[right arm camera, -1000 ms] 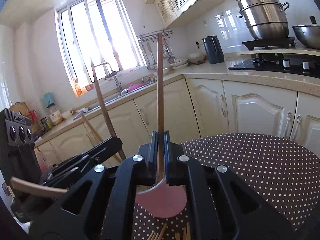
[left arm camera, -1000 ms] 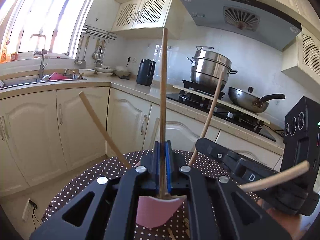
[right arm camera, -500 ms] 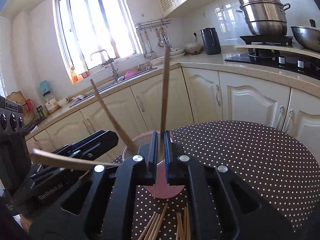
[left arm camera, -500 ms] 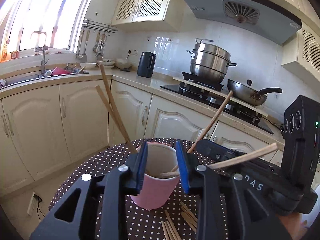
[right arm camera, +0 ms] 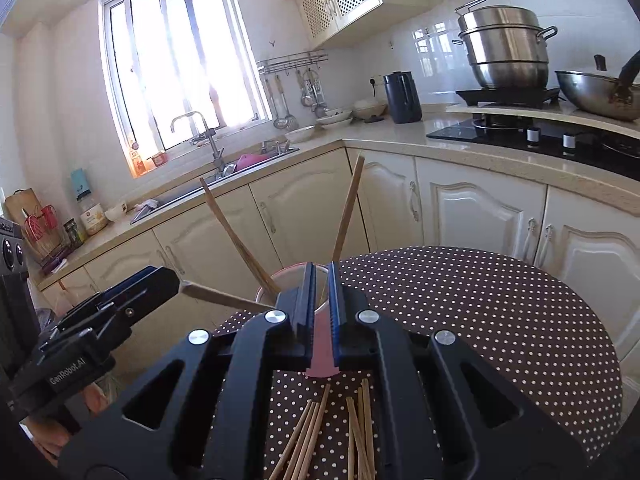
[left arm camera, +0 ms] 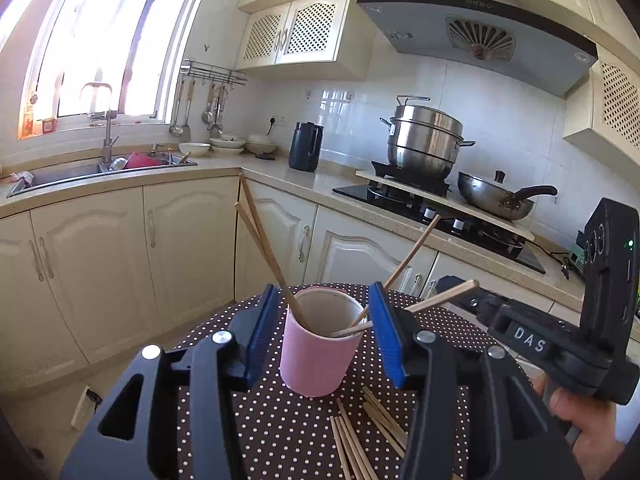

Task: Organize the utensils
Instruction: 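Move both open tools back down toward the remaining chopsticks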

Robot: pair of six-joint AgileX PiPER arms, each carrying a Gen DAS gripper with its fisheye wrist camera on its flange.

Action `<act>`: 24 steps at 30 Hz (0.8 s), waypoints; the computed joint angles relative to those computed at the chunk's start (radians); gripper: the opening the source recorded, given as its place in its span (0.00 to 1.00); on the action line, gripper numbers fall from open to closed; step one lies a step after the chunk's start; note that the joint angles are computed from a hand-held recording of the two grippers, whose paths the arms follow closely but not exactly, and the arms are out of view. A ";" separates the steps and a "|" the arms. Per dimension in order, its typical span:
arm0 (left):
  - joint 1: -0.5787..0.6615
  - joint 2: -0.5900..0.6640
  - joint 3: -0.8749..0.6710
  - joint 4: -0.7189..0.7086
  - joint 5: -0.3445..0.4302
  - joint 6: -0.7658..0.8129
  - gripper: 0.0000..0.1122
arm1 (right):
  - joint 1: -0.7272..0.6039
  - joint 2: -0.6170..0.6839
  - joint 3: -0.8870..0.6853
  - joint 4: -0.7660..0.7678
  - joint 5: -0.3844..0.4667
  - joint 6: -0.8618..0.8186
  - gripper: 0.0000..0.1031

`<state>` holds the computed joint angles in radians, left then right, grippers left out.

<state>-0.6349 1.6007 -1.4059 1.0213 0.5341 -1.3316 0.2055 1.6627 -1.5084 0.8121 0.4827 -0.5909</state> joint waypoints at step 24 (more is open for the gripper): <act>-0.104 0.018 0.037 -0.460 0.259 0.356 0.42 | -0.037 -0.220 0.305 -0.128 0.119 0.053 0.07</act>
<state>-0.7390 1.6187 -1.3685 0.5611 0.7927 -0.9755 0.1689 1.4425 -1.2035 0.6839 0.6019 -0.5378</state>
